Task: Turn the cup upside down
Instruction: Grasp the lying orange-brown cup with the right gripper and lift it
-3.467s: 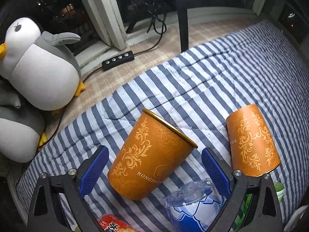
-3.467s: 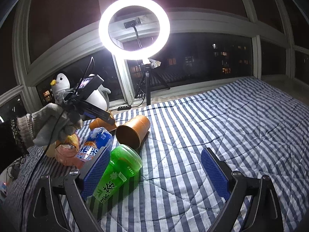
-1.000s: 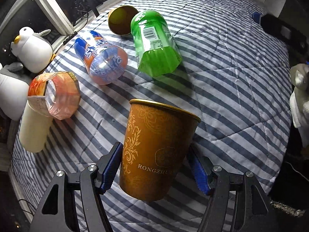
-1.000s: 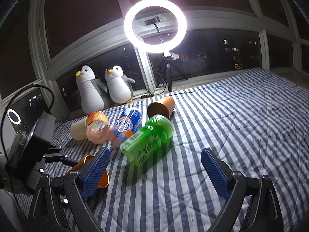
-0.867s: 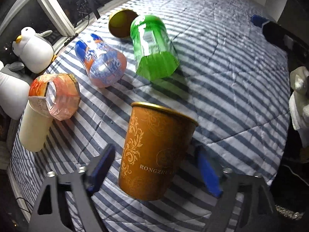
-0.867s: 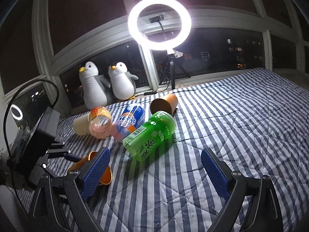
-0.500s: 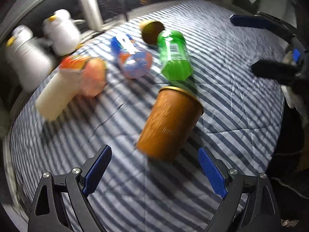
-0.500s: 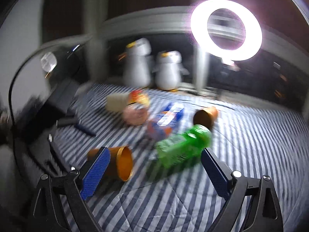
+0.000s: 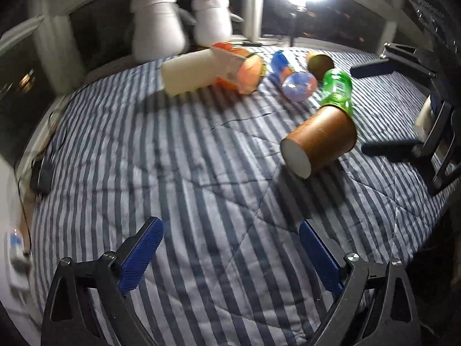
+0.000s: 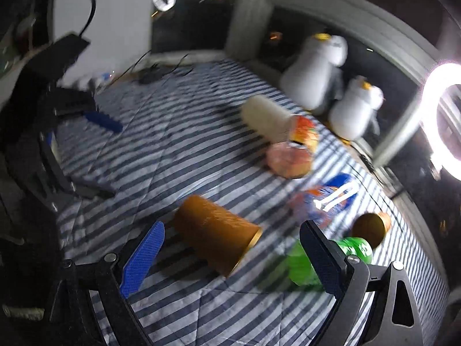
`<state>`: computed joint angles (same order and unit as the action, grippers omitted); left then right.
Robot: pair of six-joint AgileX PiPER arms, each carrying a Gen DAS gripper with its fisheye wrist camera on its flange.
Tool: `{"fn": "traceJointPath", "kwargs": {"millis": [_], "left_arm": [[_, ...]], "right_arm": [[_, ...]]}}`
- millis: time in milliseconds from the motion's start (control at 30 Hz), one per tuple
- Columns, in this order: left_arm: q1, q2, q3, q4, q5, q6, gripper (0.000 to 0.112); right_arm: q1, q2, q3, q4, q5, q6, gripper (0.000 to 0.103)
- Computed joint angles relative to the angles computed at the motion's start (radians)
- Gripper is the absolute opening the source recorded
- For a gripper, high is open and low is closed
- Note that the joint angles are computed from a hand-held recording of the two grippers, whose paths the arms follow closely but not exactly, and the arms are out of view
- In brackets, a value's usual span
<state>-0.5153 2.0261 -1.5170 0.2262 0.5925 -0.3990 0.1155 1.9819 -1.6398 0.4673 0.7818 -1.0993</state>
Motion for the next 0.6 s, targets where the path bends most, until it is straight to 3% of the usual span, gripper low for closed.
{"fn": "traceJointPath", "kwargs": {"millis": [133,500,600], "left_arm": [[-0.029,-0.030,0.078,0.121,-0.030,-0.180,0.097],[-0.028,-0.088,0.197,0.197,-0.085,-0.286,0.097],[-0.008,-0.106,0.225,0.170,-0.105,-0.274,0.097]], "right_arm": [[0.077,0.059,-0.084,-0.154,0.059,0.034,0.093],[0.236,0.206,-0.251,-0.495,0.160,0.117,0.090],[0.264,0.228,-0.275,-0.561,0.170,0.130,0.084]]}}
